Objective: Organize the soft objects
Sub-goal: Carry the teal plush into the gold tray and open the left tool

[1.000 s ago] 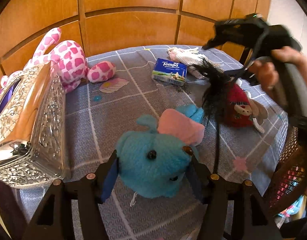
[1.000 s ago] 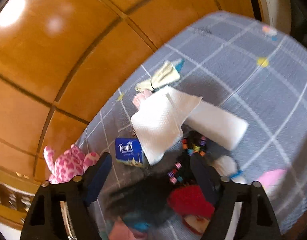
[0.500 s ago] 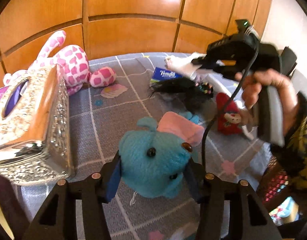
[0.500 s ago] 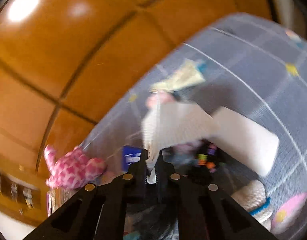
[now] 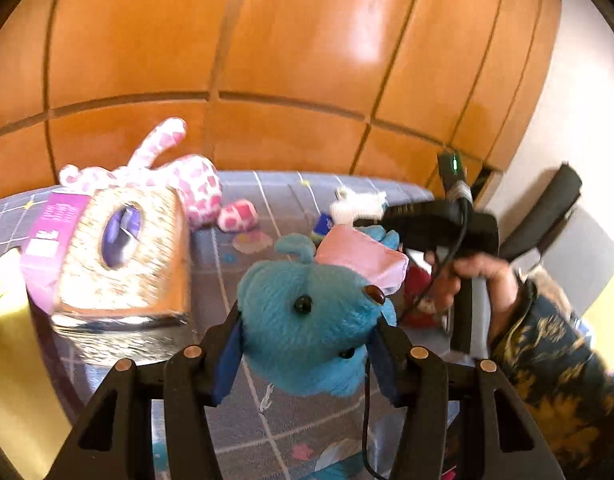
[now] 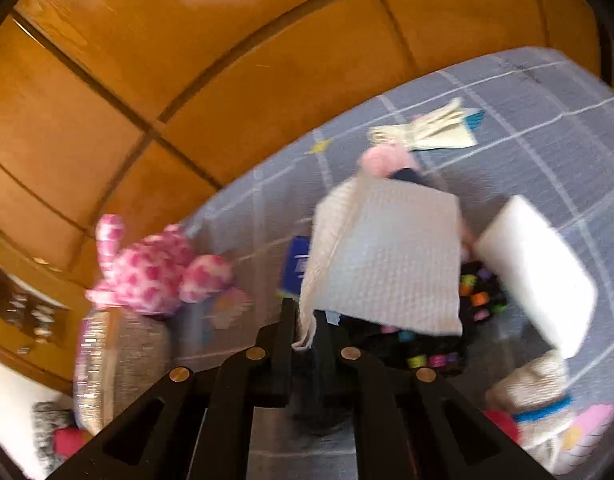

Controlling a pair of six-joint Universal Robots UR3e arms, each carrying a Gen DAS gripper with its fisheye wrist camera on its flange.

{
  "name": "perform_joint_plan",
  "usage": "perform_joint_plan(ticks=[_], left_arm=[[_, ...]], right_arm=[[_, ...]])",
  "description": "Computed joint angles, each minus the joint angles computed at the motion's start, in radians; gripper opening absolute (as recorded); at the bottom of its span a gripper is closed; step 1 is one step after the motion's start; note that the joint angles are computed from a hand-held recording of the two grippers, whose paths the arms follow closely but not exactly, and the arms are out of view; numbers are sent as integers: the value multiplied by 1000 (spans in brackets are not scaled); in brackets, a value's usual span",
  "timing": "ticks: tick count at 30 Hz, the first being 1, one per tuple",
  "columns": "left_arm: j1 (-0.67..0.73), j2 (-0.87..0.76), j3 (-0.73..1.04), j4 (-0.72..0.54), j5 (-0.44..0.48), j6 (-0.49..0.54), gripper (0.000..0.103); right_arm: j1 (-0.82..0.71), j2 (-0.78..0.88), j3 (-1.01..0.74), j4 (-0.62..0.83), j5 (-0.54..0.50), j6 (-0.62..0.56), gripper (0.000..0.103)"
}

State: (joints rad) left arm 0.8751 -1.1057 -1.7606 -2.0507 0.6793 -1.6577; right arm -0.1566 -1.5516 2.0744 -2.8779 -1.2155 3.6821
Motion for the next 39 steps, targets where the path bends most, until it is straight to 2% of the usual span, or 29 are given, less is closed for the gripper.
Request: perform_joint_plan(ticks=[3,5,8,10,13,14,17,22,25,28,31,35,39], left_arm=[[52,-61,100,-89,-21,6,56],[94,-99,152,-117,-37,-6,56],[154,-166,217,-72,-74,-88,57],[187,-196,217,40,-93,-186,57],[208,-266,186,366,-67,-460,57],[208,-308,172,517,-34,-581,57],[192,-433,181,791,77,-806,57],[135,-616,215,1062,263,-1029,57],[97,-734,280,1115,340,-1093,59],[42,-825,357,1109,373,-1143,65],[31,-836,366,1110,390,-1168,71],[55,-763,265,1174,374,-1143,79],[103,-639,128,1218,326,-1054,79]], right_arm=[[-33,26,10,-26,111,12,6],[-23,29,7,-24,98,15,6],[-6,32,-11,5,65,20,6],[6,39,-23,11,39,20,6],[30,47,-41,21,8,12,6],[38,51,-49,26,-3,4,5],[54,63,-61,33,-19,-8,5],[70,81,-79,53,-43,-21,5],[77,91,-89,62,-52,-25,5],[81,94,-92,77,-63,-26,5],[84,99,-98,84,-68,-21,5],[75,80,-82,71,-45,0,4],[77,40,-68,55,-23,9,4]])
